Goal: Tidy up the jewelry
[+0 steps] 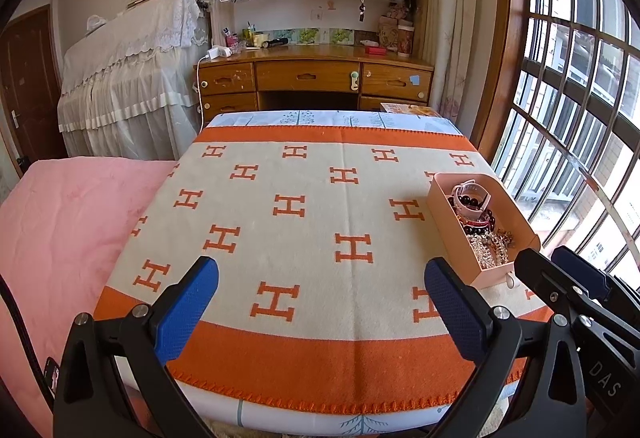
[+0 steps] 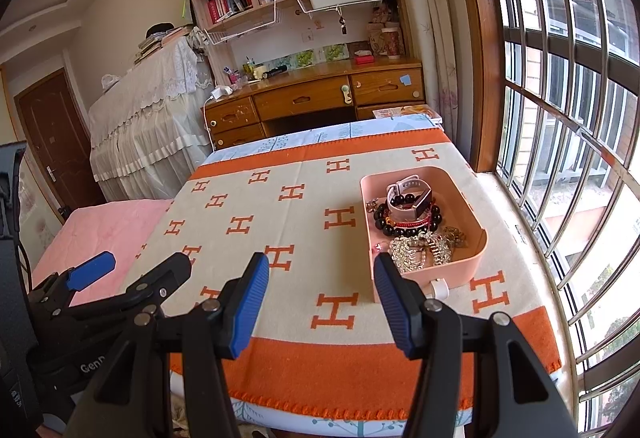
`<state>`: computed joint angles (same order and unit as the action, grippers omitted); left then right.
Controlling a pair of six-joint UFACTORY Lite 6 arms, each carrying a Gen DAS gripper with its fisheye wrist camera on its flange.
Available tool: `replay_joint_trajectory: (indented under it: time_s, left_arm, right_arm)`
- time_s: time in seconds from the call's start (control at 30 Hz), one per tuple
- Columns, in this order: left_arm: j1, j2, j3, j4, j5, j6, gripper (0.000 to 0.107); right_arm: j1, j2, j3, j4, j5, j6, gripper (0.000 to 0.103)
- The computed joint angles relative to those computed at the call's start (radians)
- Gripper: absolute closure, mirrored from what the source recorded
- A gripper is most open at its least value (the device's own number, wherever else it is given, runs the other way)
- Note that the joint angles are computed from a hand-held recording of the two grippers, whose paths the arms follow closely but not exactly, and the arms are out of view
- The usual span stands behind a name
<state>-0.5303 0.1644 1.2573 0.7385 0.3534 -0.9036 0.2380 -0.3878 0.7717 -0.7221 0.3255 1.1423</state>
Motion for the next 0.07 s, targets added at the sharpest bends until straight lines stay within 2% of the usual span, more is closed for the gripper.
replay_joint_trajectory:
  time_s: [0.07]
  left_arm:
    - [0.001, 0.001, 0.002, -0.004, 0.000, 0.004, 0.005]
  right_arm:
    - [-0.003, 0.001, 0.001, 0.008, -0.002, -0.009, 0.048]
